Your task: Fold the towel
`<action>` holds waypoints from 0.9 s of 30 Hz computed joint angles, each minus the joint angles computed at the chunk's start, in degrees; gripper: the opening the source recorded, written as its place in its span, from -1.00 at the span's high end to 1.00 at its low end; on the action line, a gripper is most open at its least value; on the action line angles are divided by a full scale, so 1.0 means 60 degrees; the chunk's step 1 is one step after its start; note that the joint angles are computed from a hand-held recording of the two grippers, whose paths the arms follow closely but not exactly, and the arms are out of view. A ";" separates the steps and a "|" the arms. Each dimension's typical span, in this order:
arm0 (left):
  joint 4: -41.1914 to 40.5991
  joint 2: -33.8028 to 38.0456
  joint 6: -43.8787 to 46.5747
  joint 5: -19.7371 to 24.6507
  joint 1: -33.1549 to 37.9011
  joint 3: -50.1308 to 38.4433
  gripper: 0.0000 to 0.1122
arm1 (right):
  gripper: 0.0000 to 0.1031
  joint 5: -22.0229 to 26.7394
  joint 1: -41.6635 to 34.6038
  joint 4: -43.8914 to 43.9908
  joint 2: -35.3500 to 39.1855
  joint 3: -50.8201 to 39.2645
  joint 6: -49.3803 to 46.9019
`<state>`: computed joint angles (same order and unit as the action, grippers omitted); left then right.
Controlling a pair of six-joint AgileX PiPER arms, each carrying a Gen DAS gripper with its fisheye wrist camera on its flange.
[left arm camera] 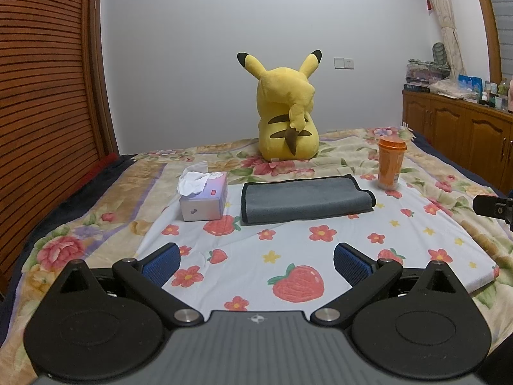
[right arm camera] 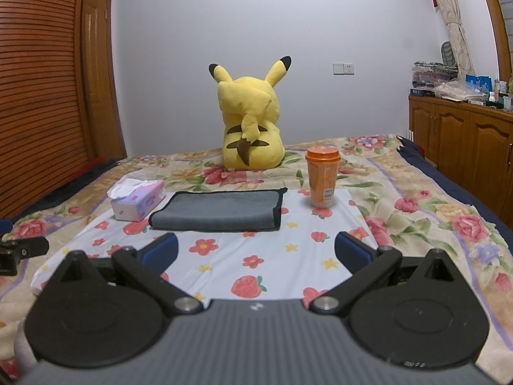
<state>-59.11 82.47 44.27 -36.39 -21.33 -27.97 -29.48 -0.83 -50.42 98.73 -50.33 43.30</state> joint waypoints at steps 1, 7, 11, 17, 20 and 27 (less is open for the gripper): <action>0.0016 -0.0006 0.0000 0.0008 0.0011 0.0001 -0.84 | -1.00 0.0001 -0.0004 -0.0031 0.0002 -0.0007 0.0029; 0.0132 -0.0014 -0.0101 0.0002 0.0056 0.0071 -0.84 | -1.00 -0.0031 -0.0056 -0.0121 0.0022 -0.0009 0.0085; 0.0178 -0.0028 -0.0129 0.0017 0.0086 0.0118 -0.84 | -1.00 -0.0002 -0.0074 -0.0159 0.0058 -0.0041 0.0137; 0.0310 -0.0037 -0.0271 0.0007 0.0142 0.0222 -0.84 | -1.00 0.0015 -0.0059 -0.0123 0.0067 -0.0040 0.0111; 0.0341 -0.0019 -0.0302 0.0021 0.0157 0.0214 -0.84 | -1.00 0.0010 -0.0066 -0.0117 0.0066 -0.0036 0.0109; 0.0310 -0.0014 -0.0272 0.0006 0.0146 0.0204 -0.84 | -1.00 0.0002 -0.0076 -0.0125 0.0076 -0.0041 0.0121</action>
<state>-57.25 82.39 42.64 -36.36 -20.46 -26.75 -29.47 -1.28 -51.17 99.18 -50.57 44.02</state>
